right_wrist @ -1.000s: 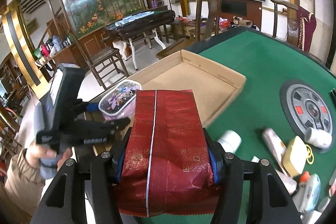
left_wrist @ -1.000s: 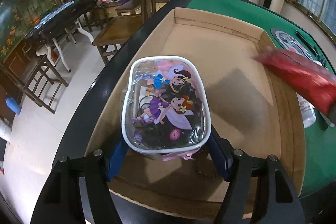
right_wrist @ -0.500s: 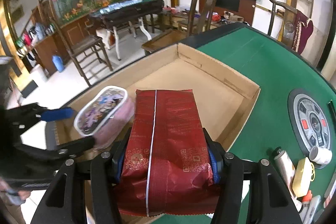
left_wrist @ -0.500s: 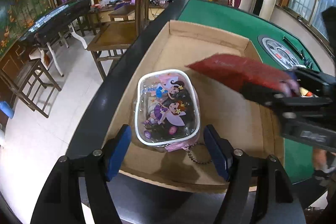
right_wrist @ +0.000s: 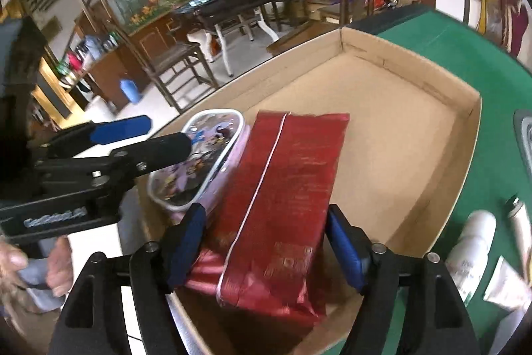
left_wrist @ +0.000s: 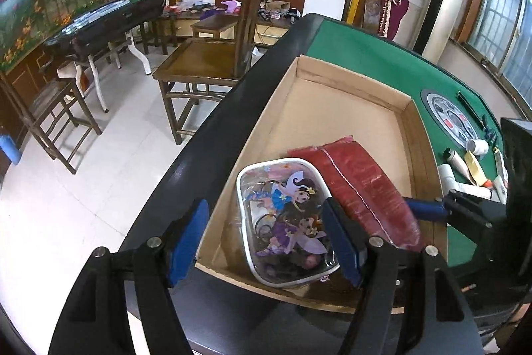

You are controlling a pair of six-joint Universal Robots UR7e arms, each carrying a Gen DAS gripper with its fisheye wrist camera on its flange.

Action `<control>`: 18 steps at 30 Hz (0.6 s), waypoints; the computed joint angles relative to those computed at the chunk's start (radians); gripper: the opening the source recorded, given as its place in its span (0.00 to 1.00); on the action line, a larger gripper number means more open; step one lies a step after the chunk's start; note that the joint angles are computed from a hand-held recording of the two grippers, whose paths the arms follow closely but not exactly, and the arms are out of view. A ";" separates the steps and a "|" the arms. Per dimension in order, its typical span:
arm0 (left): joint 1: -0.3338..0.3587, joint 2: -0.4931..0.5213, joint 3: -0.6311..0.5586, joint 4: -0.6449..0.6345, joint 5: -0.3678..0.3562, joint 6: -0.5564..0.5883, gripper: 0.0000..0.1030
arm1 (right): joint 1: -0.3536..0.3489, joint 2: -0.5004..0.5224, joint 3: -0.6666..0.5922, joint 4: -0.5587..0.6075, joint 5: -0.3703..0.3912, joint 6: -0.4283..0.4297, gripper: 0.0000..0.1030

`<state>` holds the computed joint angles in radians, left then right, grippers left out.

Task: Organize objects
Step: 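Lower the red foil bag into the tray beside the pouch and open the right gripper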

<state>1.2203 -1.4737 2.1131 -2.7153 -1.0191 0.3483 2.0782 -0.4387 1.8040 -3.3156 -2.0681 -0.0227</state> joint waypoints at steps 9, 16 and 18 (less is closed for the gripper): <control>-0.017 0.005 0.004 -0.011 -0.004 0.000 0.68 | -0.021 -0.043 0.059 0.008 0.200 -0.012 0.78; -0.040 -0.017 0.024 -0.020 -0.002 -0.022 0.68 | 0.009 -0.086 0.162 -0.154 0.151 -0.037 0.78; -0.047 -0.023 0.034 -0.024 -0.005 -0.038 0.68 | 0.021 -0.112 0.216 -0.239 0.107 -0.038 0.81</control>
<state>1.1736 -1.4963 2.1475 -2.7392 -1.0246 0.3108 2.0989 -0.5506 2.0199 -3.5548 -1.9615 -0.0608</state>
